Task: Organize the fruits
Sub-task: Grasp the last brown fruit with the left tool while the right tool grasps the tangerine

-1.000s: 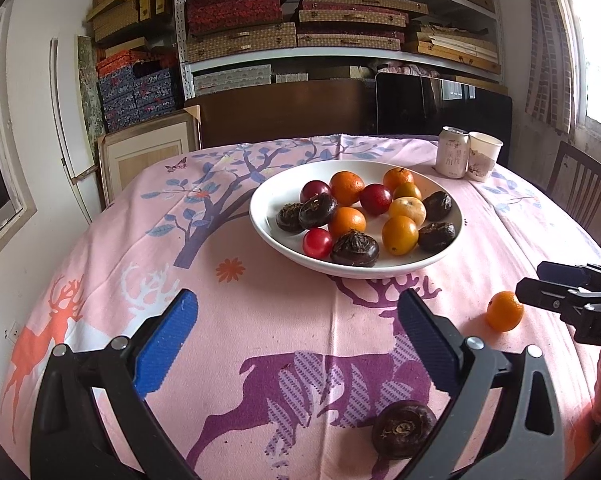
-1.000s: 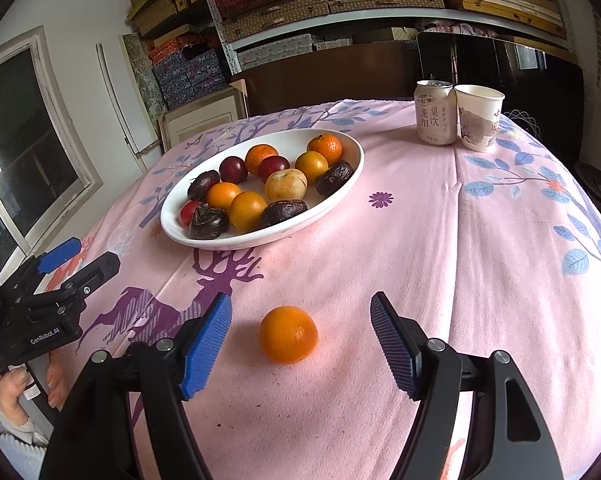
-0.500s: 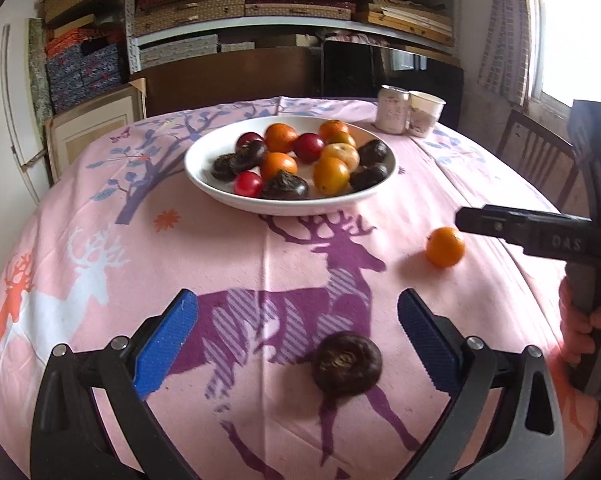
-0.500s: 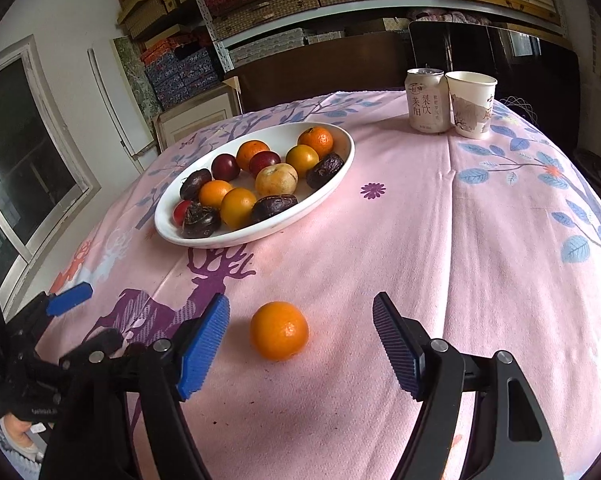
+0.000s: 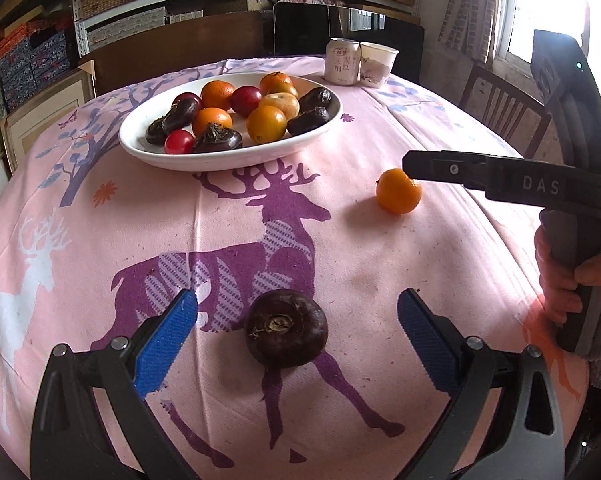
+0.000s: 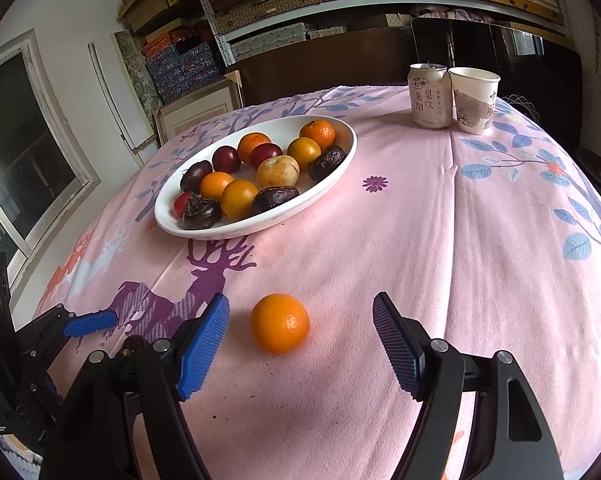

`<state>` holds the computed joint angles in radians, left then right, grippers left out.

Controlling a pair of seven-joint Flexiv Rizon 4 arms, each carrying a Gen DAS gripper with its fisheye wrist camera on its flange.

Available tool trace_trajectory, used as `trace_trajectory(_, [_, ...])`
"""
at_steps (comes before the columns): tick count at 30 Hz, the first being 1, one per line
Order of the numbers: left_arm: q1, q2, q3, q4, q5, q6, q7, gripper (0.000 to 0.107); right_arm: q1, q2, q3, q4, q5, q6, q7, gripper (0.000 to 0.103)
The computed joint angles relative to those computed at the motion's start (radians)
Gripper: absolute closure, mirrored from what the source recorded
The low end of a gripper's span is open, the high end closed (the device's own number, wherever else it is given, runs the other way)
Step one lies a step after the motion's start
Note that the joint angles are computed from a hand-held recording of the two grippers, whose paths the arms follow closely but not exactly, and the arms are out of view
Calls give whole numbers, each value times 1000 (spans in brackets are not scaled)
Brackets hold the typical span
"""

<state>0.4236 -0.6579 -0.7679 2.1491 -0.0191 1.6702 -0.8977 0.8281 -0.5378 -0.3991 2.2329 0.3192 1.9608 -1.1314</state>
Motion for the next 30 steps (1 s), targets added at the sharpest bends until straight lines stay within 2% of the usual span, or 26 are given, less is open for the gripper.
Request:
trace_trajectory(1, [1,-1,-2,-1,-1,-3,0,11,1,0,-1,0,0,-3,0,28])
trace_trajectory(2, [7,-2,-8,-3,-3,-14,1,20,2,-1,-4,-1,0,-8,2,28])
trace_trajectory(3, [11,-2,-13,-6,-9,-34,5,35,4,-2,-7,-1,-1,-13,4,28])
trace_trajectory(6, [11,-1,-17,-11,-40,-78,23,47,14,-6,-20,-2,-14,-35,10,28])
trace_trajectory(12, [16,14,-25,5,-81,-103,67,51,80,-25,-91,1,-75,-102,25,28])
trace_trajectory(16, [-1,36,-4,20,-95,-100,100,51,94,-29,-111,10,-107,-101,46,29])
trace_trajectory(20, [2,38,-9,26,-114,-95,116,51,33,-17,-52,5,-147,-104,51,63])
trace_trajectory(21, [-1,41,-5,28,-116,-88,114,56,10,-13,-29,3,-159,-99,48,66])
trace_trajectory(22, [2,41,-6,31,-119,-84,112,58,15,-14,-33,4,-160,-99,46,66])
trace_trajectory(23, [13,40,-14,34,-121,-82,110,66,24,-16,-43,4,-159,-101,45,66])
trace_trajectory(25, [54,31,-52,42,-125,-94,114,66,17,-14,-36,4,-163,-98,45,67])
trace_trajectory(30, [93,17,-91,57,-86,-38,90,66,4,-12,-23,5,-159,-87,44,67])
